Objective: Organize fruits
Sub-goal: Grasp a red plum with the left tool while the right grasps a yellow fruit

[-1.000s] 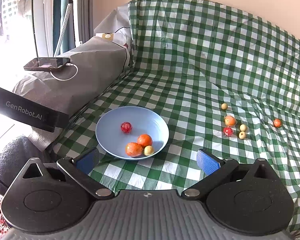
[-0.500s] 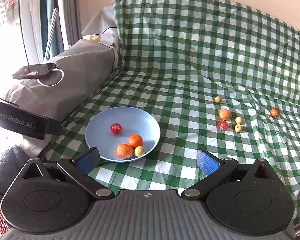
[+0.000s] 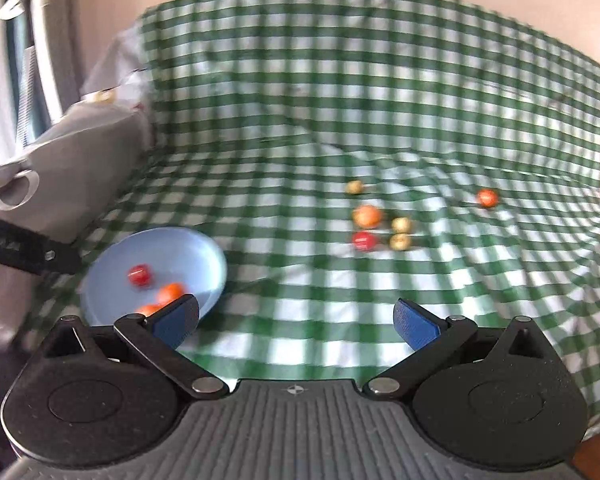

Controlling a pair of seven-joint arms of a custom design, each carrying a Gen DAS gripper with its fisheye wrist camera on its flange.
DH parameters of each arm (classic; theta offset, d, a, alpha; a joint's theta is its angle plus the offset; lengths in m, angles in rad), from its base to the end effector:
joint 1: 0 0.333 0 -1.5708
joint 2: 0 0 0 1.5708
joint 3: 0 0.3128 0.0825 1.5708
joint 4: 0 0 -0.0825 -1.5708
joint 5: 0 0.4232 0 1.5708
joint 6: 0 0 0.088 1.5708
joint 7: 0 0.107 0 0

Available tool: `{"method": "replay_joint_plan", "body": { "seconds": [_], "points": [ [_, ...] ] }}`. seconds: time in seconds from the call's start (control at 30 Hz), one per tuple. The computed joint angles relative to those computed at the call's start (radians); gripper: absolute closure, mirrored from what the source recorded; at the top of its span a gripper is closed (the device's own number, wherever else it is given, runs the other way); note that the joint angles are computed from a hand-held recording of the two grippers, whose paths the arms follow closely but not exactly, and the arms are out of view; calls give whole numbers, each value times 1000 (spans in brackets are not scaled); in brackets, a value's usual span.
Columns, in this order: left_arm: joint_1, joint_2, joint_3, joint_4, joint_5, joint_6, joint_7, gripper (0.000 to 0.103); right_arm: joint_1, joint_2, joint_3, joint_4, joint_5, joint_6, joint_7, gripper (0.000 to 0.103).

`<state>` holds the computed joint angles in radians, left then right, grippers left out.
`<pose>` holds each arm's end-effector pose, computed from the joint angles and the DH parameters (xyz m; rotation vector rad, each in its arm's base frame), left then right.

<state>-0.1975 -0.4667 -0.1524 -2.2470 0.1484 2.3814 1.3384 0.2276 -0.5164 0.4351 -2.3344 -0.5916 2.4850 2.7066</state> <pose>0.4654 -0.1792 0.6009 -1.6622 2.0306 -0.5758 0.3738 0.3259 0.5661 -1.6119 1.7610 -0.8177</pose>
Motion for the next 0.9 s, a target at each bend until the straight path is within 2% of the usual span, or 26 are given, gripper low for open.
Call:
{"method": "replay_joint_plan", "body": {
  "seconds": [0.13,0.27,0.33,0.43,0.53,0.63,0.7,0.9],
  "points": [
    [-7,133,-38,102,21,25,-24,0,-45,-30,-25,-46,-15,-8,33,1],
    [-25,299,-61,213,34,92,-26,0,-105,-12,-50,-75,-55,36,47,1],
    [-34,399,-73,287,51,111,-11,0,-138,33,-61,-69,-85,52,43,1],
    [-51,558,-86,398,31,169,85,0,-174,124,-93,-53,-139,96,44,1],
    [-64,721,-101,535,28,167,167,0,-190,246,-148,-9,-197,150,48,1],
    [-68,868,-121,679,3,127,252,0,-192,361,-209,41,-268,234,34,1],
    [-70,942,-126,754,-9,111,299,0,-187,427,-254,67,-312,324,9,1],
    [-52,1055,-148,851,-52,194,410,0,-155,592,-365,148,-303,552,-173,1]
  ]
}}
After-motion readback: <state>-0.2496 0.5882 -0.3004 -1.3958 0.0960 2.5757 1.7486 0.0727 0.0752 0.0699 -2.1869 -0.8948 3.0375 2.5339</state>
